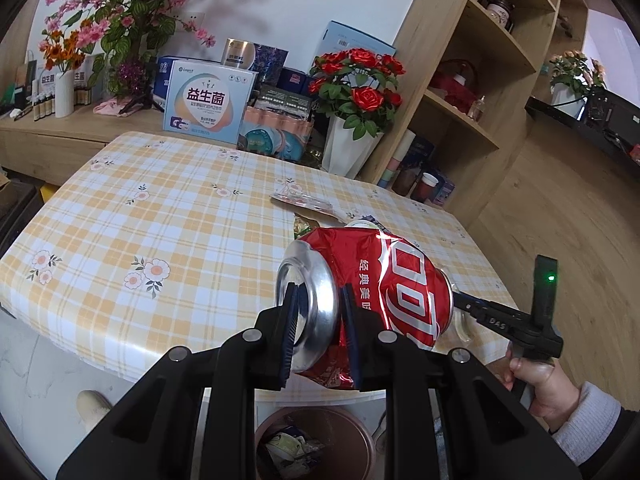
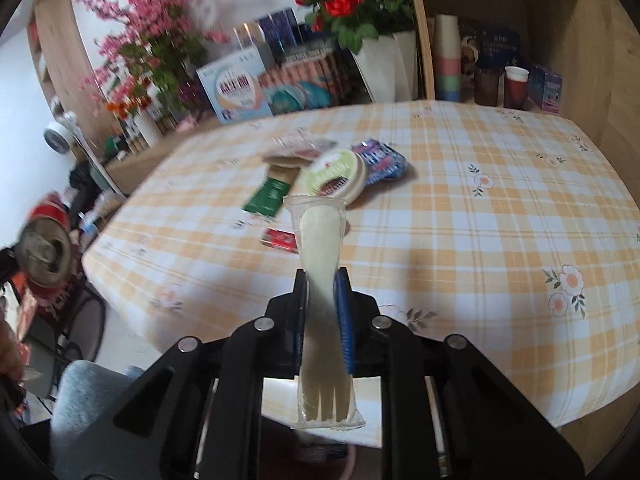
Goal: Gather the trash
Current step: 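Lift the can with the left tool while the right carries the spoon over the bin, then open the right tool to drop the spoon into the bin while the left holds the can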
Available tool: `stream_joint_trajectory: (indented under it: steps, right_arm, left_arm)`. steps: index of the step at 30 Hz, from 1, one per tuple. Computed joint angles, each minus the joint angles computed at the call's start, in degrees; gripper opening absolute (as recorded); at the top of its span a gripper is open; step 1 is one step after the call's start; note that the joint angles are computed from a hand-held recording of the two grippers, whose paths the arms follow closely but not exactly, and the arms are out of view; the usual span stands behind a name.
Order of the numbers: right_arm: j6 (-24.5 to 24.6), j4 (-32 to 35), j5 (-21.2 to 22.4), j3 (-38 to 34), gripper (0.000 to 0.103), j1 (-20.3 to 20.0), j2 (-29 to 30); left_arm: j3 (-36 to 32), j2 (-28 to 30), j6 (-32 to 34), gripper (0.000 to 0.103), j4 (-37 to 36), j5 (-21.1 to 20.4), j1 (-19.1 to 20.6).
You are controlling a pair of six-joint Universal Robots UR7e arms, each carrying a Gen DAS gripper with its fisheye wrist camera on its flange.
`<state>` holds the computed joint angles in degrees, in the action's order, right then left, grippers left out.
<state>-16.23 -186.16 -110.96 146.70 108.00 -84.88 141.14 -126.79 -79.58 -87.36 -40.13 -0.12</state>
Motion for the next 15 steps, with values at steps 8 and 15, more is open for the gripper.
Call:
stream_joint_trajectory:
  steps: [8, 15]
  right_arm:
    - [4.52, 3.22, 0.18, 4.89, 0.018, 6.54, -9.51]
    - [7.06, 6.77, -0.65, 7.95, 0.018, 11.07, -13.38]
  left_arm:
    - [-1.37, -2.62, -11.01, 0.021, 11.99, -2.12, -9.84]
    - [-2.37, -5.47, -21.98, 0.021, 23.85, -5.21, -17.82]
